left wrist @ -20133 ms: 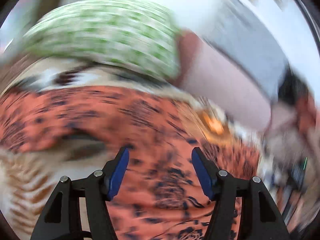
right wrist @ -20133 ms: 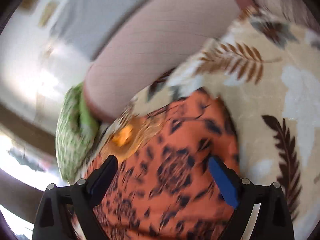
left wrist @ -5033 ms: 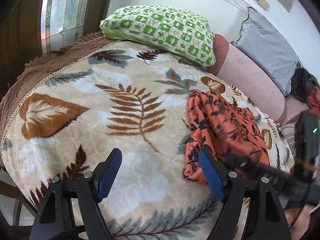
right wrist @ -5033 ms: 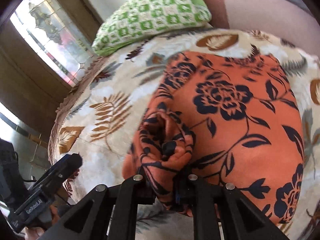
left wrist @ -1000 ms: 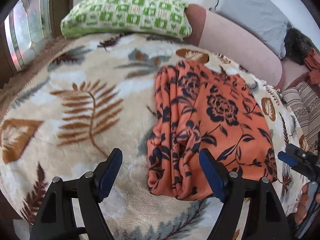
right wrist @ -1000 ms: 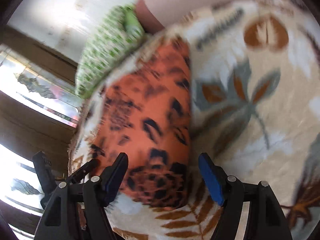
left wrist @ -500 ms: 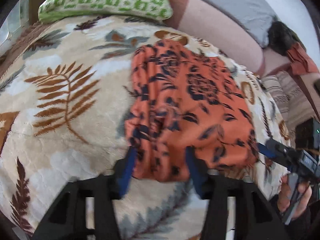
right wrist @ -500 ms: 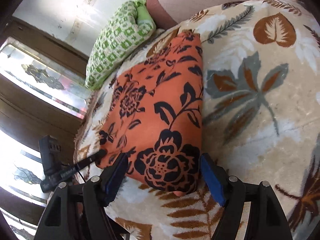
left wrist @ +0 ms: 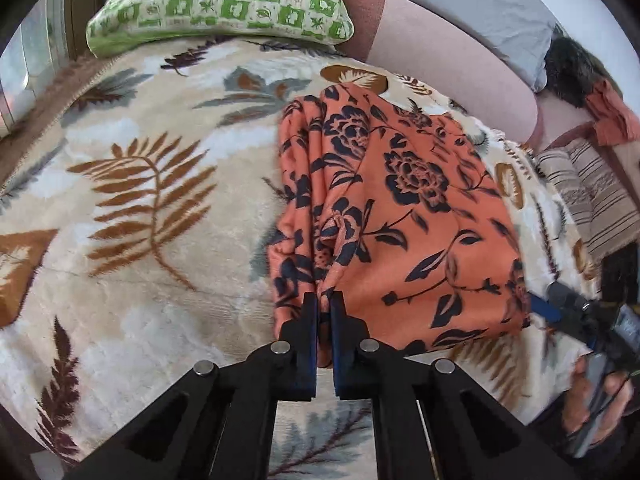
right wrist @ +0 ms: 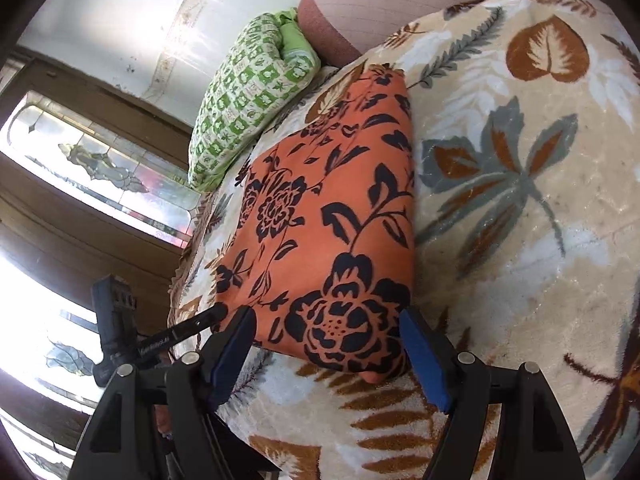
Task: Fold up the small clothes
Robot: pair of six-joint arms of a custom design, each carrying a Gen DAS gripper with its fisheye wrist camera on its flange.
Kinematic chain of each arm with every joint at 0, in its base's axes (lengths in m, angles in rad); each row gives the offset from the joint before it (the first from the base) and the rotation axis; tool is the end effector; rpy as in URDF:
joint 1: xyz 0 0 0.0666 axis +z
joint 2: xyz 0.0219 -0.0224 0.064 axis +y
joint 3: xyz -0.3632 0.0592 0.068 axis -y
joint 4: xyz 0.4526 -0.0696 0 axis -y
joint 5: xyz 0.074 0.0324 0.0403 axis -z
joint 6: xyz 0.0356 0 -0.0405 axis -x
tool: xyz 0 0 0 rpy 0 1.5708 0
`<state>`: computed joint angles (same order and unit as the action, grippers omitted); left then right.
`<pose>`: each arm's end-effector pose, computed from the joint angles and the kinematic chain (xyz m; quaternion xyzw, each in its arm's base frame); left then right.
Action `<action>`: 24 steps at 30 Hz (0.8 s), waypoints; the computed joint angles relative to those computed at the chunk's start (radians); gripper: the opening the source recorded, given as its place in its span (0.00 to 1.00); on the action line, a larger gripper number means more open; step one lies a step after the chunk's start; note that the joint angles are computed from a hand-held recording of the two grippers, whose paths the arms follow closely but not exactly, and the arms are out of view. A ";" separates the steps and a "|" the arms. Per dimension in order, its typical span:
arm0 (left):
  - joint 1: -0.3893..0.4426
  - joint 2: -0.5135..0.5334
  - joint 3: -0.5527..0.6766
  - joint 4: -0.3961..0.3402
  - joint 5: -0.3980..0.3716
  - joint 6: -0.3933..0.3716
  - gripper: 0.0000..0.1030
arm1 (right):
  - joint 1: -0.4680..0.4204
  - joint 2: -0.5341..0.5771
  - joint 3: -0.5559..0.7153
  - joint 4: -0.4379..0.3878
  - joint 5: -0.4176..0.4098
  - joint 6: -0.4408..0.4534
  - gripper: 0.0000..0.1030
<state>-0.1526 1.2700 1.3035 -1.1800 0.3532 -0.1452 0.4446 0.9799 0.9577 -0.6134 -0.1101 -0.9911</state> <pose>0.4682 -0.0849 0.4148 0.1794 0.9462 -0.1725 0.2066 0.3744 0.1823 0.3950 0.2166 0.8649 0.3330 0.3067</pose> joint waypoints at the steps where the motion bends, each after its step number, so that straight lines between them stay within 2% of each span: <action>1: 0.001 0.023 0.000 -0.015 0.001 0.011 0.06 | -0.001 0.005 0.001 -0.003 -0.003 0.000 0.75; 3: 0.014 0.044 0.014 -0.019 0.033 0.050 0.07 | -0.005 0.019 0.009 -0.012 -0.021 -0.001 0.75; 6: 0.005 0.034 0.053 -0.033 0.020 0.026 0.13 | -0.009 0.015 0.022 -0.011 -0.021 0.030 0.75; 7: 0.001 0.031 0.064 -0.032 0.026 0.017 0.19 | -0.012 0.015 0.026 -0.011 -0.022 0.039 0.75; 9: -0.020 0.036 0.100 -0.014 0.024 0.005 0.41 | -0.023 0.018 0.036 -0.015 -0.018 0.047 0.75; 10: -0.031 0.044 0.115 0.000 0.021 0.006 0.58 | -0.032 0.023 0.041 -0.012 -0.020 0.051 0.76; 11: -0.046 0.061 0.139 0.021 0.020 0.007 0.60 | -0.040 0.031 0.048 -0.016 -0.024 0.053 0.76; 13: -0.079 0.116 0.196 0.026 -0.001 0.023 0.60 | -0.057 0.045 0.056 -0.012 -0.035 0.048 0.76; 15: -0.092 0.200 0.277 0.005 0.027 0.037 0.60 | -0.067 0.049 0.055 0.000 -0.046 0.046 0.76; 17: -0.097 0.290 0.356 -0.032 0.017 0.062 0.58 | -0.074 0.050 0.054 0.005 -0.053 0.050 0.76; 18: -0.099 0.323 0.382 -0.030 0.011 0.067 0.53 | -0.077 0.050 0.051 0.008 -0.056 0.052 0.76; 20: -0.094 0.394 0.445 -0.067 0.009 0.072 0.14 | -0.088 0.047 0.044 0.017 -0.065 0.052 0.76; 22: -0.073 0.420 0.463 -0.076 0.048 0.121 0.12 | -0.098 0.044 0.033 0.030 -0.075 0.053 0.76; 24: -0.050 0.432 0.446 -0.055 0.082 0.163 0.12 | -0.110 0.046 0.022 0.038 -0.089 0.049 0.76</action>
<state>-0.2024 1.7025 1.7491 -1.2351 0.4351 0.0176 0.3344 1.0256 0.9802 -0.5758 -0.1987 -0.9420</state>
